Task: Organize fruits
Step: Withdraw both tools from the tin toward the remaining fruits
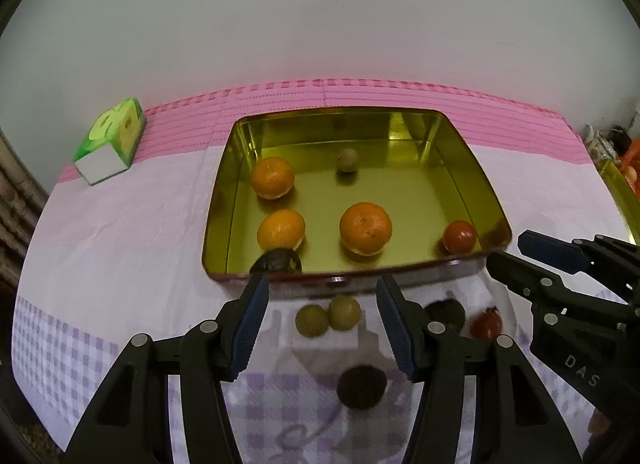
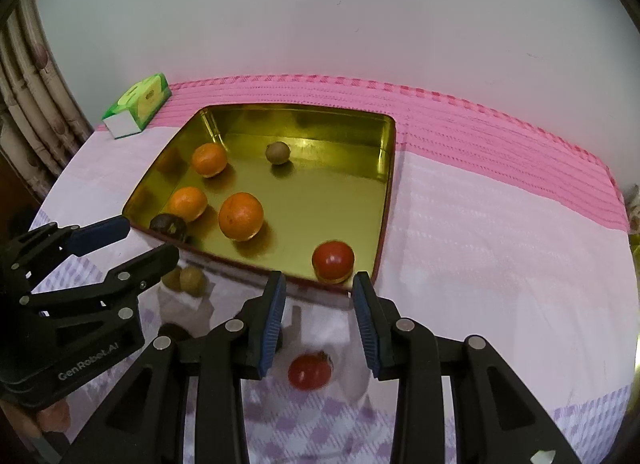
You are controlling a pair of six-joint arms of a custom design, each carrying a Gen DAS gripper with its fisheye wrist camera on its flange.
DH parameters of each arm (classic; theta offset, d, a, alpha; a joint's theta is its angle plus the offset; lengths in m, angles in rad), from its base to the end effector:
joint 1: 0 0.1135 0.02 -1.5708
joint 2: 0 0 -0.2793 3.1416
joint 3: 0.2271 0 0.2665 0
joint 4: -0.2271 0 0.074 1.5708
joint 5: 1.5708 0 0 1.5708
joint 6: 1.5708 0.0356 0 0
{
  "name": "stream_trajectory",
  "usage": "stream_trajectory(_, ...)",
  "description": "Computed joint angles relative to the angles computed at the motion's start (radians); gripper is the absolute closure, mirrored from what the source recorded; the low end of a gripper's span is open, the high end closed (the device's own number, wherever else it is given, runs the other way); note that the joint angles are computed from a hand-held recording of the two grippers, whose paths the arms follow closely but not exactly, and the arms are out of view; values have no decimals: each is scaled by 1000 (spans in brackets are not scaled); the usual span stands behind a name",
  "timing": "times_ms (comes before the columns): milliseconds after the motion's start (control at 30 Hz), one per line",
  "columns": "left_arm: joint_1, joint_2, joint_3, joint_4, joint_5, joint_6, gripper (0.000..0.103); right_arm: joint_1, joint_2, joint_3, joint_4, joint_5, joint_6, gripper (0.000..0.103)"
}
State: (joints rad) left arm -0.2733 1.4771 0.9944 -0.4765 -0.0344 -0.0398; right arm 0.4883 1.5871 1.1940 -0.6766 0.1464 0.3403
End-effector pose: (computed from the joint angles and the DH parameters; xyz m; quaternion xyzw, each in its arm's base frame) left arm 0.3033 -0.0837 0.2345 0.1059 0.9476 -0.0307 0.2999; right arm 0.3026 0.1548 0.2529 -0.0533 0.9649 0.0347 0.2549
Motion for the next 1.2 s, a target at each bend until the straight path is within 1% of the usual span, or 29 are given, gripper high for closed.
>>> stream_trajectory(167, -20, -62, -58, -11, -10, -15, 46, 17, -56, -54, -5, 12, 25, 70)
stream_trajectory(400, -36, -112, -126, -14, -22, -31, 46, 35, -109, -114, -14, 20, 49, 70)
stream_trajectory(833, -62, -158, -170, -39, -32, -36, 46, 45, -159, -159, -25, 31, 72, 70)
stream_trajectory(1033, -84, -176, -207, -39, -36, -45, 46, 48, -176, -200, -26, 20, 78, 70)
stream_trajectory(1200, -72, -190, -233, -36, -24, -40, 46, 57, -183, -235, -20, 9, 83, 70)
